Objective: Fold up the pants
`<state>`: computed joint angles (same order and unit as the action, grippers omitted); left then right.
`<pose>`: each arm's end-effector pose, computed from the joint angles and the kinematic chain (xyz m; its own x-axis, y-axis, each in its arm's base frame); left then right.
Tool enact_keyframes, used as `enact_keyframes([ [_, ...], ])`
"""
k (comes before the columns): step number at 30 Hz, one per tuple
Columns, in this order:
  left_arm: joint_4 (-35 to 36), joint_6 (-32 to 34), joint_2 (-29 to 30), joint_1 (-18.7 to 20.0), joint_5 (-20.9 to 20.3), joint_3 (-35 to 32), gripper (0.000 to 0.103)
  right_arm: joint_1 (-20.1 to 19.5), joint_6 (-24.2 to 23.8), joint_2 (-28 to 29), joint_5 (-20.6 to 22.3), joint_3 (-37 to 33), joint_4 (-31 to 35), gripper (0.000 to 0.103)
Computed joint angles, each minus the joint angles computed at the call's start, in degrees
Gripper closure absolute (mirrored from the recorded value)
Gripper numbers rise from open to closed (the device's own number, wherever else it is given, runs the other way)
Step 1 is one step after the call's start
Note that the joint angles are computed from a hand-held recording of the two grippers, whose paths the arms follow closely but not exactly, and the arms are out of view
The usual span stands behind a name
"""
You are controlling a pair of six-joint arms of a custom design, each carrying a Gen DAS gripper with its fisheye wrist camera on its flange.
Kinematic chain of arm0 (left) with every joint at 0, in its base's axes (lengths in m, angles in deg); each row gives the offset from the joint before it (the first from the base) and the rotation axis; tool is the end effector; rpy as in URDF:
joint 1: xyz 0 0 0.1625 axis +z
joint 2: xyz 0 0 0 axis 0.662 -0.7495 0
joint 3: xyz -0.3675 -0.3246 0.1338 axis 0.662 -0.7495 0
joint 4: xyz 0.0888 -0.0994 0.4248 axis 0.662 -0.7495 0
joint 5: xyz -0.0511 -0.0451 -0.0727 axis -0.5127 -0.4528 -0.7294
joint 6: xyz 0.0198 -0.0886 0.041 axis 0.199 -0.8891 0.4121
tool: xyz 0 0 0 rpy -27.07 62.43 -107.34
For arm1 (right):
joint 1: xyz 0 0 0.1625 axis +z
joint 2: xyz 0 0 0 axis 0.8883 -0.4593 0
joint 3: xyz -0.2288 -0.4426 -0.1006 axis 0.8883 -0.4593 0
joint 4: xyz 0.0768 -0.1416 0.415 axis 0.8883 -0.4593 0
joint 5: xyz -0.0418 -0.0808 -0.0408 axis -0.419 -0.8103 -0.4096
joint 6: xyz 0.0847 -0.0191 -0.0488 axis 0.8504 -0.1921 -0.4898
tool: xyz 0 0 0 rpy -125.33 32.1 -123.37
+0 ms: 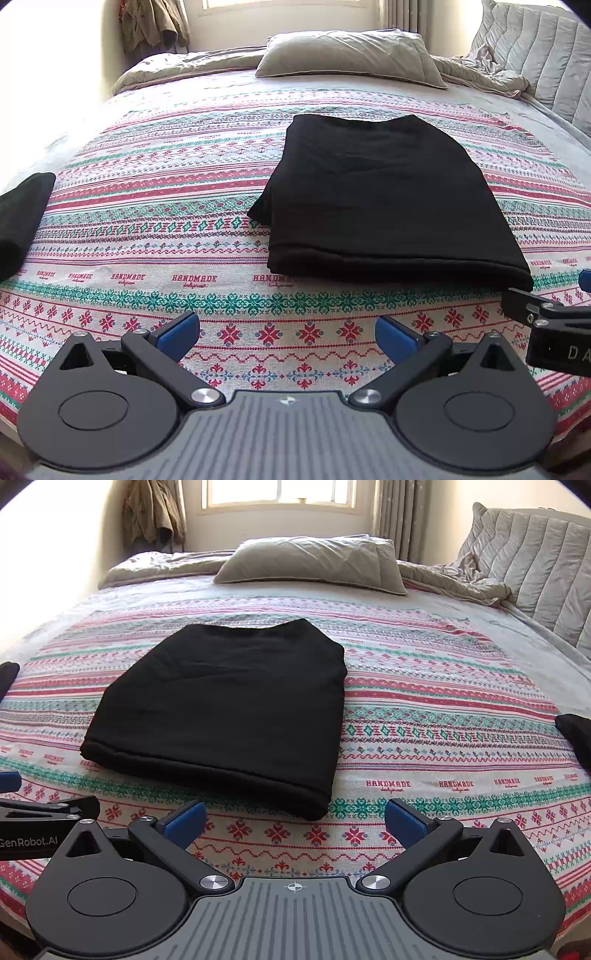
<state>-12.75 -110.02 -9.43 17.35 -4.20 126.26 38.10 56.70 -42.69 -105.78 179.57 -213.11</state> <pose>-0.2186 -0.7798 0.0881 -0.6471 -0.0235 -0.7620 0.4922 0.7504 -0.4412 0.2008 -0.7411 0.0995 -0.6529 0.1718 0.7377 -0.4129 0.7359 -0.5367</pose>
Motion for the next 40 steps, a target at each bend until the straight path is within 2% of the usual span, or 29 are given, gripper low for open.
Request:
enact_keyframes([
  [40, 2.7, -0.3, 0.9, 0.4, 0.9, -1.3, 0.0, 0.1, -0.5, 0.4, -0.9, 0.2, -0.8, 0.0],
])
